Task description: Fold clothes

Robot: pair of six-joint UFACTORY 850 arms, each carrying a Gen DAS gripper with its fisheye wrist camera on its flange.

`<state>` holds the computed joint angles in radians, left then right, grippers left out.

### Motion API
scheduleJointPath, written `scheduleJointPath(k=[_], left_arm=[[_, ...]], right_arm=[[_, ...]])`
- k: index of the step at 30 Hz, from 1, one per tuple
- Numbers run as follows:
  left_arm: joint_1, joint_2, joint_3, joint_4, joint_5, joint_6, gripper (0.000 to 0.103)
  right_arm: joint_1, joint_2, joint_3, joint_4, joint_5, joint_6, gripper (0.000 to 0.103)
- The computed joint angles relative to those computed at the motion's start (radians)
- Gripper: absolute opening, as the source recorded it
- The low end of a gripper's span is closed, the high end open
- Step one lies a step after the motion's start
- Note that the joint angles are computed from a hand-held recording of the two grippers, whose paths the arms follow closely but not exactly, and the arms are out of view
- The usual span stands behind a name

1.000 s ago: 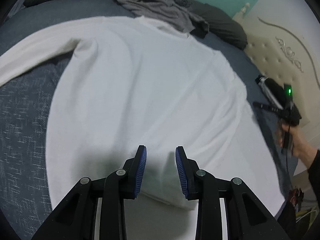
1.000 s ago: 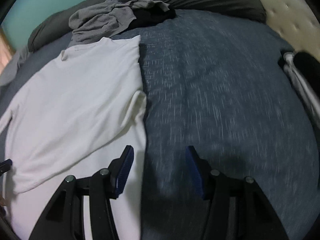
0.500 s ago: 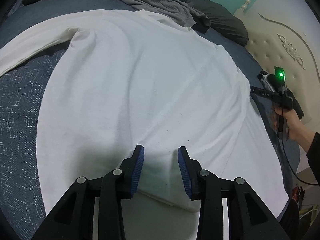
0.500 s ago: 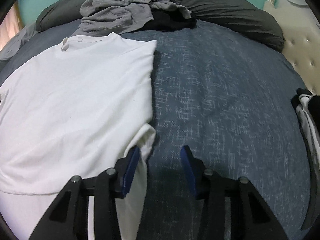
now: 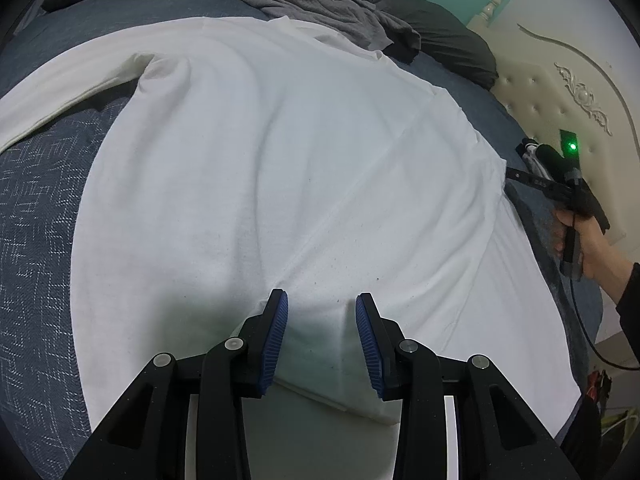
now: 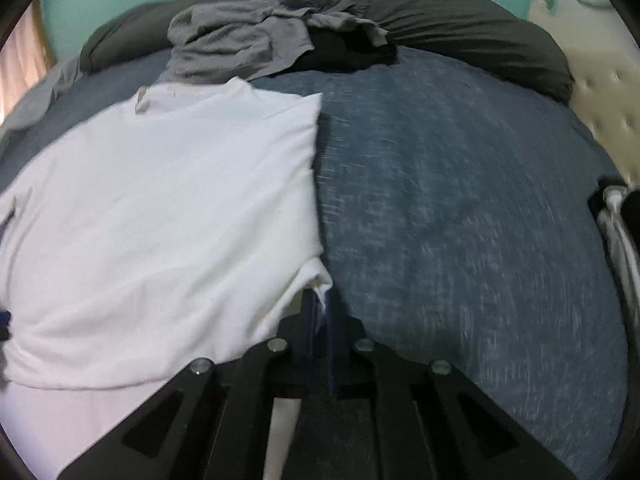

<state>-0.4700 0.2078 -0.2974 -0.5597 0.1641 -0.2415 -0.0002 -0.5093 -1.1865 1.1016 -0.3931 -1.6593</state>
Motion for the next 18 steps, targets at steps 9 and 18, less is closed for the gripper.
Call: scheduleJointPath(k=[9, 18], left_arm=[[0.017, 0.015, 0.011, 0.095, -0.007, -0.089, 0.038], [0.014, 0.023, 0.014, 0.07, -0.012, -0.067, 0.038]], right_arm=[[-0.038, -0.034, -0.034, -0.011, -0.116, 0.124, 0.004], [-0.089, -0.043, -0.075, 0.036, -0.216, 0.246, 0.006]])
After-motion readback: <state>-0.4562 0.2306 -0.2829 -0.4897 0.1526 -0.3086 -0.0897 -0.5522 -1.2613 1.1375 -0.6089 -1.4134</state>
